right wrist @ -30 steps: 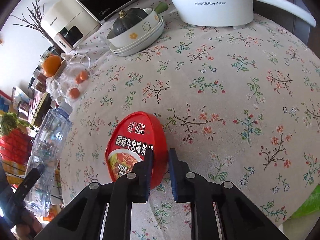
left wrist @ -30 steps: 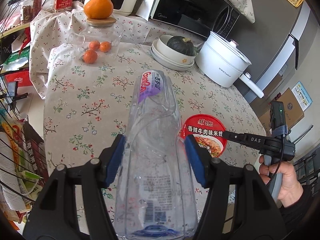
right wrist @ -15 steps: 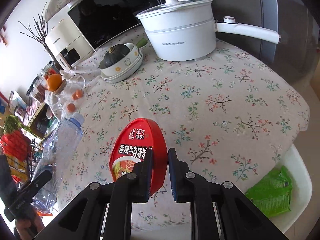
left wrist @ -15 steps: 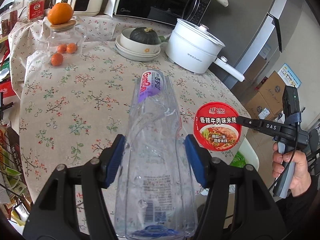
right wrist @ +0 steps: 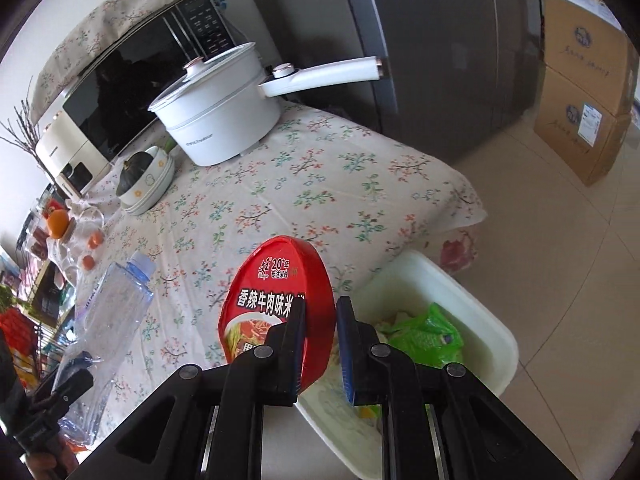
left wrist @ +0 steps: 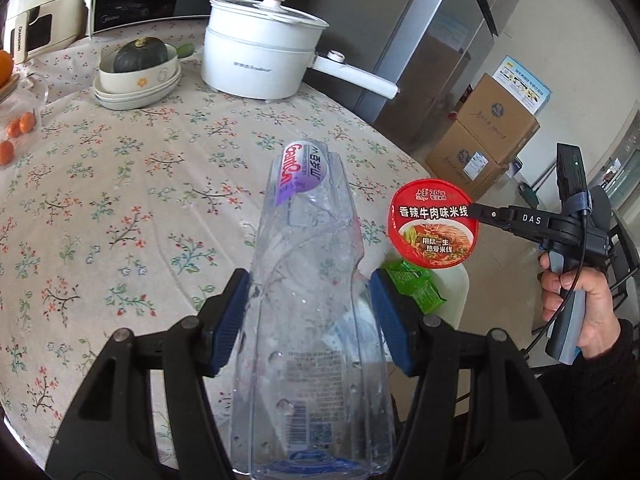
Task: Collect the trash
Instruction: 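Carry the bottle and red lid over the white bin and open both grippers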
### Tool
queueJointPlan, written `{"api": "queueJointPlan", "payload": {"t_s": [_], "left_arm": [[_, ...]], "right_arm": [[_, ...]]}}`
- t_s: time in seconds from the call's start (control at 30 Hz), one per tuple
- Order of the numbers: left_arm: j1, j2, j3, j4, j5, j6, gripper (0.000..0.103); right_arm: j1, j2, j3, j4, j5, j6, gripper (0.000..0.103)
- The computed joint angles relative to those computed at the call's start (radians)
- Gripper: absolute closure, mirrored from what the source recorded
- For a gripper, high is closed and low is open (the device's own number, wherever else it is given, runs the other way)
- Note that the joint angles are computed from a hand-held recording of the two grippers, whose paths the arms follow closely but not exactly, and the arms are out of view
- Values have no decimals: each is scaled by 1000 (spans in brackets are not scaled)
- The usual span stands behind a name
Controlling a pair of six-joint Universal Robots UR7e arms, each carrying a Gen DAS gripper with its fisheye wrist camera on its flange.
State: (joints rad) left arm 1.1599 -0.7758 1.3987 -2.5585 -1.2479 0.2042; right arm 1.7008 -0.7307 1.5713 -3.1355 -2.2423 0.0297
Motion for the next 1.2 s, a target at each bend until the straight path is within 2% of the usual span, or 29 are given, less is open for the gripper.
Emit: {"api": "queueJointPlan", "payload": {"t_s": [0.17, 0.37, 0.53, 0.73, 0.8, 0.83, 0.87, 1.0, 1.07, 1.2], "left_arm": [[-38, 52, -23, 82, -37, 15, 40], [-74, 139, -68, 192, -60, 30, 40], [-83, 220, -120, 241, -46, 28, 40], [-67, 281, -175, 248, -76, 46, 39], [-61, 294, -197, 262, -89, 38, 34], [-60, 291, -194, 256, -87, 29, 24], [-61, 283, -184, 238, -85, 25, 18], [-71, 240, -147, 195, -42, 54, 17], [-75, 220, -127, 165, -5, 65, 10], [-63, 179, -97, 122, 27, 63, 6]], "right_arm": [[-45, -85, 110, -27, -53, 40, 87], [-77, -131, 166, -36, -94, 50, 87], [-95, -146, 185, -19, -111, 63, 87], [-101, -135, 170, -1, -140, 47, 87], [-101, -128, 161, 7, -141, 45, 87], [-101, -125, 156, 10, -144, 43, 87], [-99, -121, 151, 14, -148, 40, 87], [-94, -101, 127, 28, -155, 33, 87], [-90, -84, 108, 44, -162, 35, 87], [-85, -42, 57, 95, -176, 40, 87]]}}
